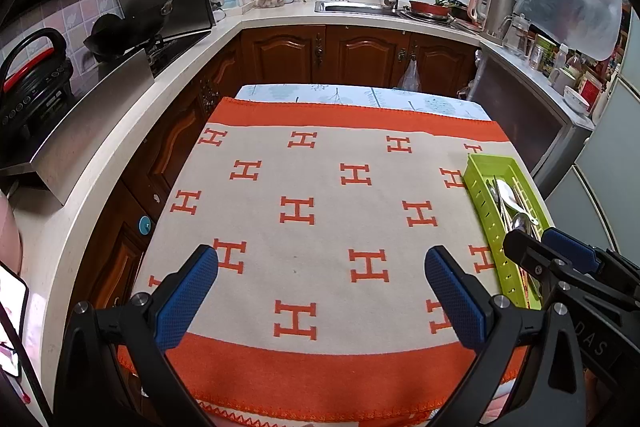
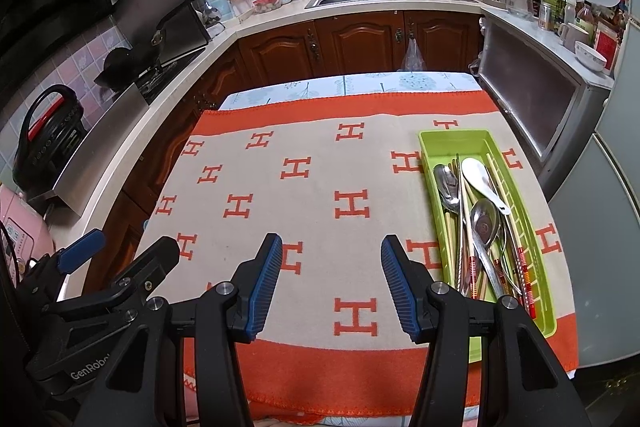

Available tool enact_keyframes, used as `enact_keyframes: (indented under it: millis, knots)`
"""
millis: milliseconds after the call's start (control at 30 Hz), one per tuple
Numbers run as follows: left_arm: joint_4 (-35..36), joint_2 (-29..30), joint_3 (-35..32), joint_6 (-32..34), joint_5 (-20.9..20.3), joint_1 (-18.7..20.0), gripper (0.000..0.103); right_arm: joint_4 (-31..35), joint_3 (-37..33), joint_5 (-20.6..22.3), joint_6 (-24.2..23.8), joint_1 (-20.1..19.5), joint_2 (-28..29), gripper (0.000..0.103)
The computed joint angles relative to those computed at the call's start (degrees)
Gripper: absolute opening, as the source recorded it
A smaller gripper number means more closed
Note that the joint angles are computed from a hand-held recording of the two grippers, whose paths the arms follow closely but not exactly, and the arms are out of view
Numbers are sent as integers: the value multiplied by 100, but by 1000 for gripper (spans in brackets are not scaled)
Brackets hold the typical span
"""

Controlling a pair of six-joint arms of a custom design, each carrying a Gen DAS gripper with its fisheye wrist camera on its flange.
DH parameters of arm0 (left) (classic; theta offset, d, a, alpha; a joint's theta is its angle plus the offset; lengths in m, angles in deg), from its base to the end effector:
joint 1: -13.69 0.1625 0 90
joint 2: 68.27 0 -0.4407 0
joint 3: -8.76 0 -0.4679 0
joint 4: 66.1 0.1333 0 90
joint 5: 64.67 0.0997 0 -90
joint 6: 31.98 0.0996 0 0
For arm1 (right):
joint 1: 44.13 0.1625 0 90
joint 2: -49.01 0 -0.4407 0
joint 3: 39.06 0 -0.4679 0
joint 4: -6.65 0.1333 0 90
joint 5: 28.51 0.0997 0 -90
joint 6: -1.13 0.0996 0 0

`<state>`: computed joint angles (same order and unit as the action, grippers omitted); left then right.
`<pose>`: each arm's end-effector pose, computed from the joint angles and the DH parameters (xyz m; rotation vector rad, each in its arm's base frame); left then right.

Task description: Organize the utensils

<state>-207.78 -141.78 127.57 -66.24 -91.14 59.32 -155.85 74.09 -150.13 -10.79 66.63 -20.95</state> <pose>-0.2313 -0.5546 0.2194 0.1167 2.1693 -0.9453 0.2958 -0.5516 0.2311 0.5346 -2.4926 0.7183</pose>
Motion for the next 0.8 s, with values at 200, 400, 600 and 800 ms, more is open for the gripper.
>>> enact_keyframes:
  millis: [200,400,600,800]
  knots:
    - [17,-12,2,-15,-26,20,102,5,-9,-18,5,8,13,53]
    - [-35,-10,7,28,-26,35,102,-4,-19,-21,0,16,28,53]
    - [-15,9,-30,24,-59,67,102,9,-33,-42,21,35,51,53]
    - [-50,23,-27,25,-87,105,102,28,-23,-28,-29,-18,21,53]
